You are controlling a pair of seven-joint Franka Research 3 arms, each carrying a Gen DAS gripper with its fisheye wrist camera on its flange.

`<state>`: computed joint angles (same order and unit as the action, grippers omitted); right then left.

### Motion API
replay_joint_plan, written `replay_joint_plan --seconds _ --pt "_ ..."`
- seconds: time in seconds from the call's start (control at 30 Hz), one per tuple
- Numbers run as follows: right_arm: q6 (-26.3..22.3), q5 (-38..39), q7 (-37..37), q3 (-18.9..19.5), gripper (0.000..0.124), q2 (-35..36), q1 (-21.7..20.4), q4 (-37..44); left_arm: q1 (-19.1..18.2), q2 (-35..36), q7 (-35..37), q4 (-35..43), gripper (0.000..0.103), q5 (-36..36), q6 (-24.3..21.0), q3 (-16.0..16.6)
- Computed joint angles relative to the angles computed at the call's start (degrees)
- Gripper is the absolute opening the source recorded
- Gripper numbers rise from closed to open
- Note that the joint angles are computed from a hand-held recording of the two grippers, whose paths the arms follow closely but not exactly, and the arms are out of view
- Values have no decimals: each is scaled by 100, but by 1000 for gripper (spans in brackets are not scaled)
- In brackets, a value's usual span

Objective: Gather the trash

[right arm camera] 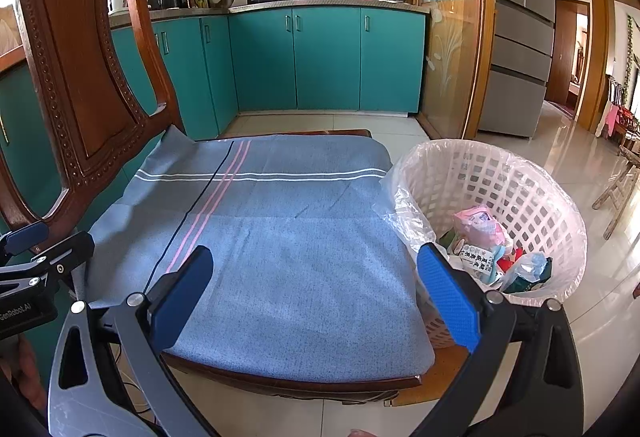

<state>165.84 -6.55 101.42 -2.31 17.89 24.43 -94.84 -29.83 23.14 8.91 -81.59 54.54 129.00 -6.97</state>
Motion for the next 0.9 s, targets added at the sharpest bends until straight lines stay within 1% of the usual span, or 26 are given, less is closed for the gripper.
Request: replay_joint_plan --seconds 0.53,0.9 --pt "8 -75 89 -66 100 17 59 19 7 -36 -38 -43 100 23 113 11" --pt "3 -121 122 -59 100 20 54 34 6 -11 30 -8 100 4 95 2"
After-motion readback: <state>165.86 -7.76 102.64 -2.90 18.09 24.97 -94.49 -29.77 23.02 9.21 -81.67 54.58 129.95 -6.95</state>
